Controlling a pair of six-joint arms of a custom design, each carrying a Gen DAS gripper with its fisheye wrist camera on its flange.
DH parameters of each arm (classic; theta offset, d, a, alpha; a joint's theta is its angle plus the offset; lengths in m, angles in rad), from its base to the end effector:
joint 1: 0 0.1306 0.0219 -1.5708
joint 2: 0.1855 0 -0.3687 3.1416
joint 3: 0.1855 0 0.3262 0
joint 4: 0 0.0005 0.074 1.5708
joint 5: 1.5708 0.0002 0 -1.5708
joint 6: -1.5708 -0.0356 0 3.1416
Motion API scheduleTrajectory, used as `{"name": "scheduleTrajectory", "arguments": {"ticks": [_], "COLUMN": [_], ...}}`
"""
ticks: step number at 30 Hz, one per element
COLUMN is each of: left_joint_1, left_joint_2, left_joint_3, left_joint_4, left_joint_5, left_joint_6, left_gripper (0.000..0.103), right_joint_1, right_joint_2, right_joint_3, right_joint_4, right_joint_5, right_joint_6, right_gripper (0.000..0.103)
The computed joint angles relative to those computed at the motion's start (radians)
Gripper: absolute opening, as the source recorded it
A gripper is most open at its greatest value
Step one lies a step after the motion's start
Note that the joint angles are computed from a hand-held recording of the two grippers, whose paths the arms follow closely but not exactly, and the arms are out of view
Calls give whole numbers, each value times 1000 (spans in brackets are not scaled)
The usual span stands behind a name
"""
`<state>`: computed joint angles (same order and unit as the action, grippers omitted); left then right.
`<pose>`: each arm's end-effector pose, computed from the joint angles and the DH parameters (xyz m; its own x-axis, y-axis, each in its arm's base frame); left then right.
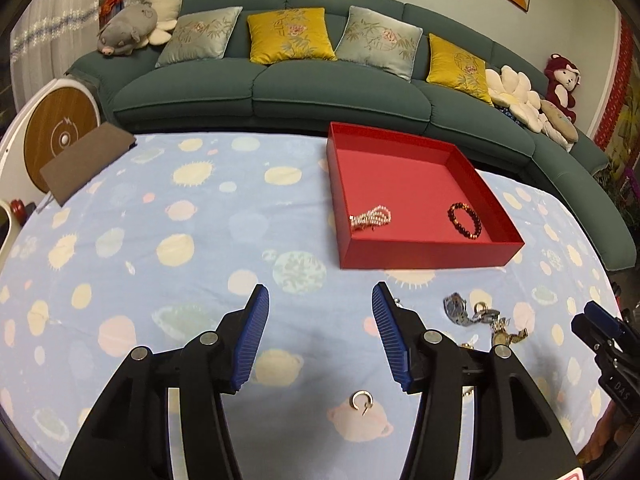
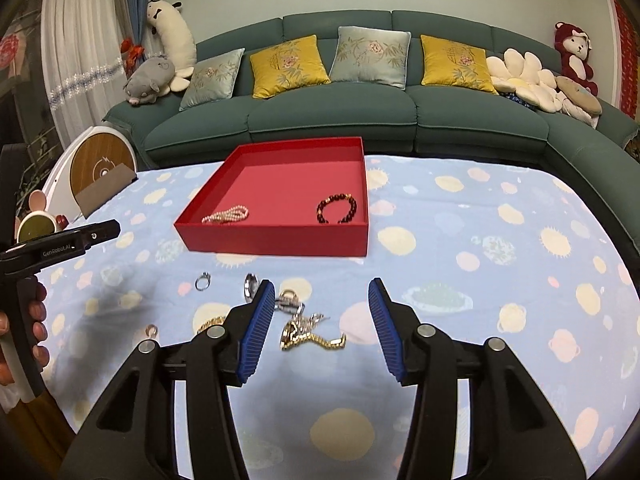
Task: Organize jewelry
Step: 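Open the right tool to drop the bracelet while the left tool releases the pearls, then reach the right tool to the gold watch and grasp it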
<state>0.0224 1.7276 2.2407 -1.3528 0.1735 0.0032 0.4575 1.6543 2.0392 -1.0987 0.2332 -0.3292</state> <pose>0.5025 0.0046 0.5567 -0.7446 -0.0198 -0.6673 0.0908 0.9873 -0.1307 0.4562 0.2149 0.5372 -0.6441 0.0335 -0.7642 -0.0685 0.9925 0.1012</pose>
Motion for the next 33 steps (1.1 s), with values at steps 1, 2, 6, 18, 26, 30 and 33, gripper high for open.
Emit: {"name": "scheduleTrajectory", "arguments": {"ticks": [1, 2, 6, 18, 26, 30, 33], "left_joint_1": [3, 5, 2, -11, -13, -15, -19], "left_joint_2": [-13, -25, -77, -92, -87, -89, -89], "left_joint_3": [-28, -53, -148, -198, -195, -198, -196], "left_joint_4": [3, 6, 35, 51, 42, 43, 42], "left_joint_5": [5, 9, -3, -15, -9, -7, -9], "left_joint_6": [12, 22, 51, 47, 44, 47, 49], "left_gripper": [52, 52, 52, 52, 52, 52, 52], "right_joint_1": [7, 13, 27, 32, 24, 24, 26], "right_joint_2": [-6, -11, -24, 86, 123, 129, 130], "right_joint_3": [-17, -32, -90, -8, 13, 16, 17], "right_joint_4": [-2, -4, 13, -2, -34, -40, -42], "right_joint_5": [8, 13, -8, -54, -89, -86, -78], "right_joint_6": [-10, -24, -60, -46, -59, -65, -62], "right_gripper": [47, 47, 47, 43, 32, 32, 25]}}
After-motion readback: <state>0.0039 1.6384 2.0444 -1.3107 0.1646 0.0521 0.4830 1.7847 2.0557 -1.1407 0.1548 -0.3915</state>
